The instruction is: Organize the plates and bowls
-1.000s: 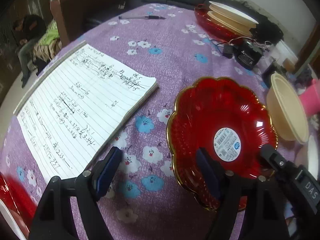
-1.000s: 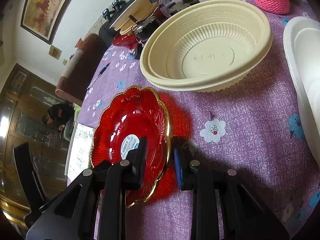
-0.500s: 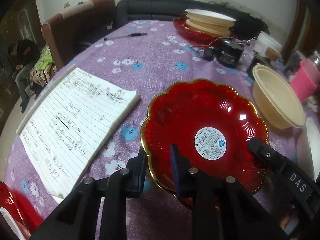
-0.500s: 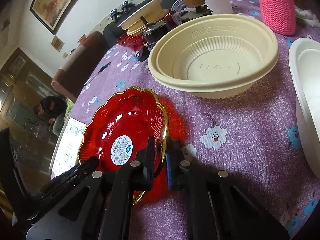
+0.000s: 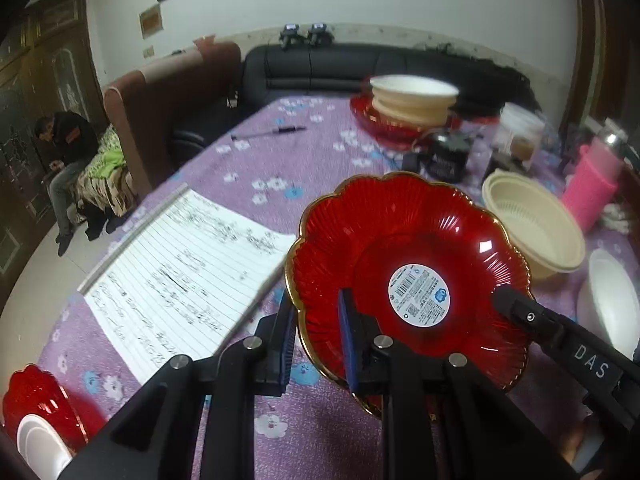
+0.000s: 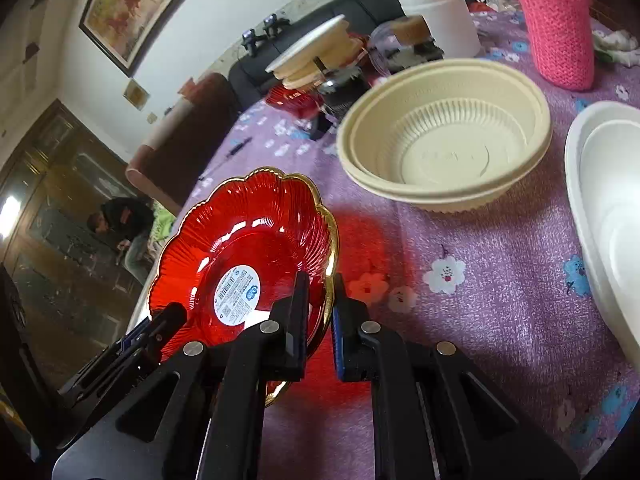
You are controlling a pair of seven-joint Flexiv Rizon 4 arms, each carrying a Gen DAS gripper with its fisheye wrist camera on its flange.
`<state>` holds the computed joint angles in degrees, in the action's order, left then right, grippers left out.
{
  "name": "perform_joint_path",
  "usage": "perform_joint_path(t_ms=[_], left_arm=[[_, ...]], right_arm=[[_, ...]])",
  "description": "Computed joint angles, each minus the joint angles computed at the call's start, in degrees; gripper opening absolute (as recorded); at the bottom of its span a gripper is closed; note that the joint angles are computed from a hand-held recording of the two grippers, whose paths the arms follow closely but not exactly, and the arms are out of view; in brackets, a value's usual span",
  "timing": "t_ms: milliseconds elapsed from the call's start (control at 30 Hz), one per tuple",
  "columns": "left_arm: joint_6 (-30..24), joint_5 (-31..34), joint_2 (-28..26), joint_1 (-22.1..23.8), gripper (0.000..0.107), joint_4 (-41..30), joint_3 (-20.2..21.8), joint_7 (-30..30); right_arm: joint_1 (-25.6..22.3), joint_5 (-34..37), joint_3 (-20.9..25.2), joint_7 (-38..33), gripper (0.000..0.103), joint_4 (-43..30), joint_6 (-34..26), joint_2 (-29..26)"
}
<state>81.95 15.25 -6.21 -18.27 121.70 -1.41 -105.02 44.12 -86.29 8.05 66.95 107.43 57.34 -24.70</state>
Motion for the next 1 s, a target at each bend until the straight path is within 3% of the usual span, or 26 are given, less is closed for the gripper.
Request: perform_joint_path(t_ms=[367,733,1000], left_arm=[[3.7,4.8,4.2,1.6,0.018,2.1,0.5,-5.4],[6.0,1.3,9.4,5.9,0.018,7.7,-1.3,-2.4],[6.5,-1.1,16.8,10.1,0.018,13.2,-1.7,0.6]], right_arm=[[1.9,-1.8,0.9,-1.2,0.010,-1.5,-3.6,1.4],[4.8,-2.2,1.1,-3.2,0.010,-5.0,-5.2,0.2],[8.6,-3.1,0.3,-4.7,0.010,-9.8,-6.2,-2.2]])
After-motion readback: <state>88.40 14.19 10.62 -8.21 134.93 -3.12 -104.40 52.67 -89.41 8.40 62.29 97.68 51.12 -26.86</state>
